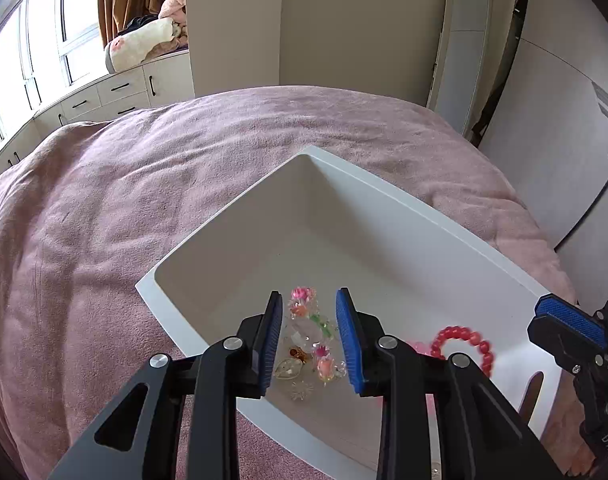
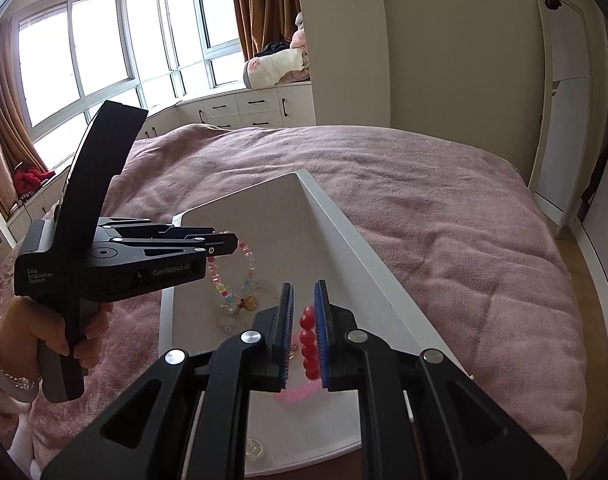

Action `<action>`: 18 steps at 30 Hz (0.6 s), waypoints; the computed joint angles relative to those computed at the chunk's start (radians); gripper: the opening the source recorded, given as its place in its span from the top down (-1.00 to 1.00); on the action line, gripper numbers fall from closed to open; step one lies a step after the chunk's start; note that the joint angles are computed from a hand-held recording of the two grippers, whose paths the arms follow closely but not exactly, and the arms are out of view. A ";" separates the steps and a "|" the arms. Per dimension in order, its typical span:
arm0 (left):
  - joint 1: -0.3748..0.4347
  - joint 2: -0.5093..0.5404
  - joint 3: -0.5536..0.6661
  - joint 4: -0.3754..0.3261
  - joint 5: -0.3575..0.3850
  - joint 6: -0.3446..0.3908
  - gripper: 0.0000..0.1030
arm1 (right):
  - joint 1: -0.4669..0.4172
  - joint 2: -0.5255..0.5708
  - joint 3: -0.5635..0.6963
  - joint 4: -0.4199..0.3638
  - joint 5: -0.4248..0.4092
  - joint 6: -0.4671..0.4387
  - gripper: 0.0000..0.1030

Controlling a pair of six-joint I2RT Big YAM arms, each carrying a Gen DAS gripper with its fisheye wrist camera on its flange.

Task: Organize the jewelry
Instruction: 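Open both tools to drop the two bracelets into the box, then withdraw both open tools up and away from the box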

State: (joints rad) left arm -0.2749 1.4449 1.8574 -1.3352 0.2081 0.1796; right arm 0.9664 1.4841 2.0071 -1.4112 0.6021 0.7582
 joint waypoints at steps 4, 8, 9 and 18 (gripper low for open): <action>0.026 -0.019 -0.017 0.024 0.038 -0.017 0.00 | 0.013 0.014 0.027 -0.012 0.038 -0.010 0.17; 0.050 -0.055 -0.029 0.064 0.069 -0.028 -0.16 | 0.034 0.015 0.050 -0.001 0.111 -0.019 -0.21; 0.058 -0.067 -0.032 0.079 0.080 -0.029 -0.21 | 0.040 0.008 0.048 0.018 0.124 -0.023 -0.21; 0.131 -0.185 -0.058 0.193 0.128 -0.049 -0.58 | 0.101 -0.042 0.060 0.150 0.292 -0.096 -0.67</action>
